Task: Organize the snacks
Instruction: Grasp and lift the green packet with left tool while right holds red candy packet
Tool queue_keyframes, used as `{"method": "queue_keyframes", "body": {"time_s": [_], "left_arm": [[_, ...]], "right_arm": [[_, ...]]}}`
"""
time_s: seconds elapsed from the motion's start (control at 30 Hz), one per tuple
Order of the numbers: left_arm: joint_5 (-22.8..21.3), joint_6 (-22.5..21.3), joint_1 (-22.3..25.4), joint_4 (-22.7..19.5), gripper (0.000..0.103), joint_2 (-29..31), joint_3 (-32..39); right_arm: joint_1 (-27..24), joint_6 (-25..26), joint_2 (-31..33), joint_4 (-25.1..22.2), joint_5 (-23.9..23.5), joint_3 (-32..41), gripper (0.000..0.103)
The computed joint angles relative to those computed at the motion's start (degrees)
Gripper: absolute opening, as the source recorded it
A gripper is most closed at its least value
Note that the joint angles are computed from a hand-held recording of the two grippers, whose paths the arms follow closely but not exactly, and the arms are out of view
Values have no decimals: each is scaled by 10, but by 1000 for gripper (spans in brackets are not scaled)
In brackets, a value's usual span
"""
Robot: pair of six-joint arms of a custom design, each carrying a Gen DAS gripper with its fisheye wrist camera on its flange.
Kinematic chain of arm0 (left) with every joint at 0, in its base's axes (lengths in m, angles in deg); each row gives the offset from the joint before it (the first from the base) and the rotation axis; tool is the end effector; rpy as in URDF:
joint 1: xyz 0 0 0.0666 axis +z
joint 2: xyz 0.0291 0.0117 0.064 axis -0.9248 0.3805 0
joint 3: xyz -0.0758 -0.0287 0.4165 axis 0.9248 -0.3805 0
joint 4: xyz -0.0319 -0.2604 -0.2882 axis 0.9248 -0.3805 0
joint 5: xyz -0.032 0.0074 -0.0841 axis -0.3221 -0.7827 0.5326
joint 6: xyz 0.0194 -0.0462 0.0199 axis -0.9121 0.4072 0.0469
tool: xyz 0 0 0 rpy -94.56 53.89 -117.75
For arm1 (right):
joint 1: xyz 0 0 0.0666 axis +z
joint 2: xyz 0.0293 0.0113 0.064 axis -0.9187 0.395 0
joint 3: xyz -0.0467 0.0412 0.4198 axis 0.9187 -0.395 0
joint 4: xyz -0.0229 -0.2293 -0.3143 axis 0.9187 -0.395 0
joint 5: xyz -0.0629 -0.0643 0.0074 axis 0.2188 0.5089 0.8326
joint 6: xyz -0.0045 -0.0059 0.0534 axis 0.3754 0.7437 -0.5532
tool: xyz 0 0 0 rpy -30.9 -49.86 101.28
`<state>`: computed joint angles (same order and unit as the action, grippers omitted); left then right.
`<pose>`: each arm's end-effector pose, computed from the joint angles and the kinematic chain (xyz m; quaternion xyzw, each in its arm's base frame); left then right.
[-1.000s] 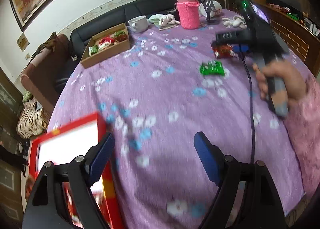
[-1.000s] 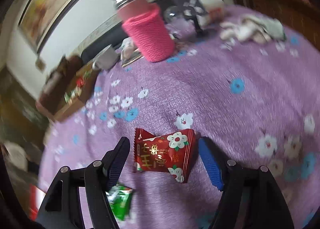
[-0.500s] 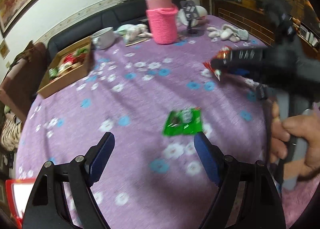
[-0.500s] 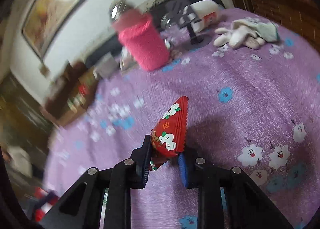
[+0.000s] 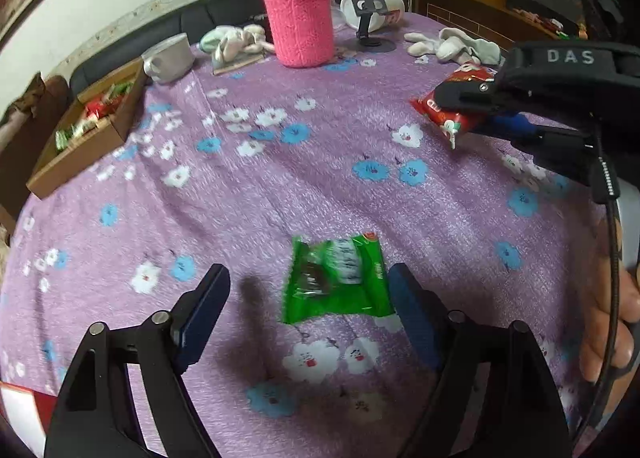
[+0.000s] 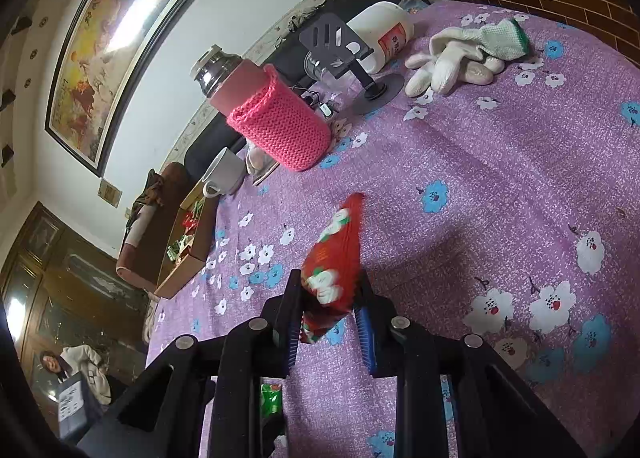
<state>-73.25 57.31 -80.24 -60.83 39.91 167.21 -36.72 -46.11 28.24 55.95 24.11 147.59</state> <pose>0.6716 -0.1592 0.3692 0.3687 0.8750 -0.0704 0.3058 0.6156 0.3403 0.3872 0.3607 0.8118 0.2133 0.4066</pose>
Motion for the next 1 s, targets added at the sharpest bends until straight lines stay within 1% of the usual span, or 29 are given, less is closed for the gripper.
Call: {"method": "queue_keyframes", "body": {"time_s": [0.03, 0.07, 0.13, 0.23, 0.3, 0.33, 0.43, 0.6, 0.73, 0.83, 1.0], "left_arm": [[15, 6, 2, 0, 67, 1, 0], [28, 11, 4, -10, 63, 4, 6], [37, 17, 5, -16, 50, 7, 12], [39, 15, 4, -13, 40, 4, 8], [42, 11, 5, -12, 36, 1, 3], [43, 10, 6, -13, 35, 0, 2], [54, 16, 14, -18, 34, -2, 2], [65, 37, 35, -17, 34, -18, -15], [50, 44, 53, 6, 34, -51, -56], [46, 37, 71, 39, 34, -92, -107], [86, 39, 116, 64, 34, -147, -160]], "right_arm": [[0, 0, 1, 0, -1, 1, 25], [0, 0, 2, 2, -2, 1, 25], [0, 6, 5, -1, -6, 6, 25], [2, 17, 10, -7, -11, 16, 25], [0, 16, 11, -3, -24, 14, 25], [-4, 8, 7, 16, -42, 2, 25], [-10, -9, -2, 65, -78, -27, 24], [-13, -15, -5, 105, -110, -42, 24], [-12, -9, 3, 103, -120, -32, 24], [-11, -2, 8, 98, -122, -22, 24], [-7, 18, 17, 92, -124, -6, 24]]}}
